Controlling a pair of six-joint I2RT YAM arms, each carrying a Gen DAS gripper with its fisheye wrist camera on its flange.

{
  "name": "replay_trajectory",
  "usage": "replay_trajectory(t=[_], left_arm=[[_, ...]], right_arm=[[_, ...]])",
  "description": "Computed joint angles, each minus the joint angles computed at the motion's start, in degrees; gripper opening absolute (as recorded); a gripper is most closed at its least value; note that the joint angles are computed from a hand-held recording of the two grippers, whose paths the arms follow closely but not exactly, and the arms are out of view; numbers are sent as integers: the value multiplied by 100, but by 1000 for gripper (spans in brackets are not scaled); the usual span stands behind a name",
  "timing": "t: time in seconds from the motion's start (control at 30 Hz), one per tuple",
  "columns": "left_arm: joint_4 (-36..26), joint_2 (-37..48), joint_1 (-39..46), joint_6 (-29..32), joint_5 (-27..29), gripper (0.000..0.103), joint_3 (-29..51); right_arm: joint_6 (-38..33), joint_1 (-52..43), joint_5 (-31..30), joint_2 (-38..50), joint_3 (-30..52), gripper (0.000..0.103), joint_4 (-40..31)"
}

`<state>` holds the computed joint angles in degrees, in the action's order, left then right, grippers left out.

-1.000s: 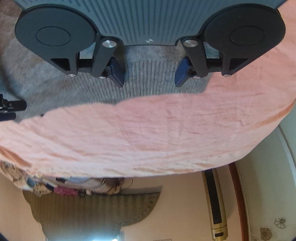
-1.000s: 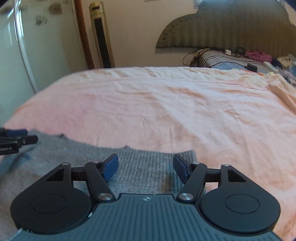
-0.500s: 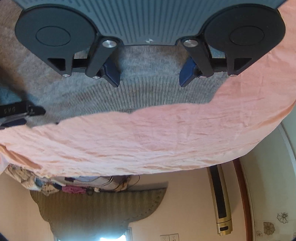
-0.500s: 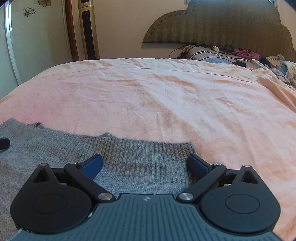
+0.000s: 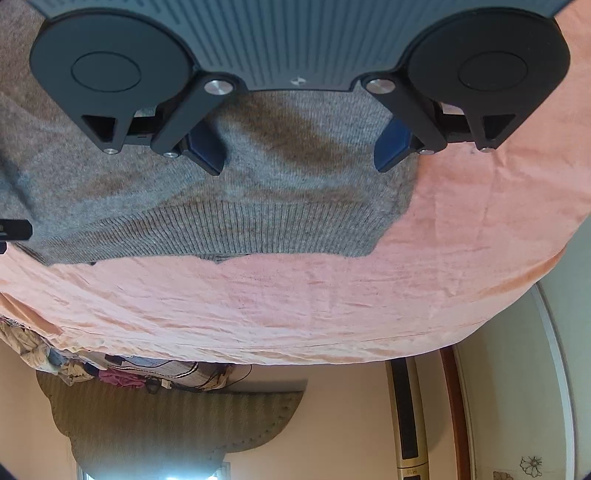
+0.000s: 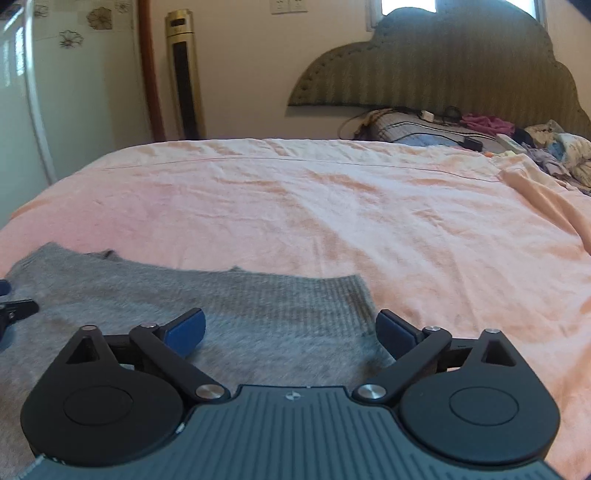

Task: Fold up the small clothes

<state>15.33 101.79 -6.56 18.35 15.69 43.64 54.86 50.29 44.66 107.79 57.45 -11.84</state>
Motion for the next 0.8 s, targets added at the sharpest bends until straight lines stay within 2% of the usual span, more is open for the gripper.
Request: replay_trajectory(t=[0.03,0.07,0.1,0.13,0.17,0.2,0.23,0.3,0.37,0.47,0.53,0.57,0.63,0.67,0.7,0.73,0.77,0.8], left_arm=[[283,44,46,39,1,89,-125],[571,101,89,66,12,89,-242],[537,136,121,35,11,89,-185],[386,81,116,-59,-202,89,-120],[304,-44,132,-111,-359,89,-151],[268,-224,247,-87,-274,89,-266],[234,-442,409,-42,-121,89,-424],[96,-888,870,152,274,89,-755],[-496,-1185,1464,306,728,89,-842],[-2125,-1146,2467,602,1643,89,-455],[-2684,-1228,3082,924,2321,89,-492],[-3228,-1168,3301,1211,2616,88,-366],[-3811,-1113,3443,1525,2986,88,-265],[-3917,-1084,3370,1633,3026,86,-263],[-3559,-1305,3215,1503,2845,81,-511],[-3263,-1482,3058,1405,2609,45,-684],[-3152,-1529,2907,1326,2366,13,-711],[-3414,-1369,2904,1275,2348,13,-487]], right_arm=[[-113,41,-29,195,95,101,-164],[-238,49,-9,250,-99,101,136],[-175,-58,-222,16,-537,101,709],[83,-140,-317,-219,-719,99,751],[441,-106,-162,-335,-614,90,289],[946,9,-15,-432,-417,91,-398],[1210,166,52,-636,-508,92,-561],[1425,607,50,-1294,-1210,102,-92],[2362,1171,-1,-1685,-1557,102,-484],[4153,2077,-10,-1736,-1660,96,-1562],[4968,2652,148,-1677,-1673,91,-1817],[5088,2874,197,-1673,-1663,87,-1771],[4755,2967,75,-1588,-1538,73,-1504],[4411,2911,-37,-1517,-1468,56,-1354],[4185,2831,-131,-1363,-1274,38,-1478],[4057,2781,-178,-1293,-1132,25,-1683],[3987,2750,-235,-1433,-1243,14,-1542],[4029,2795,-175,-1566,-1315,13,-1566]])
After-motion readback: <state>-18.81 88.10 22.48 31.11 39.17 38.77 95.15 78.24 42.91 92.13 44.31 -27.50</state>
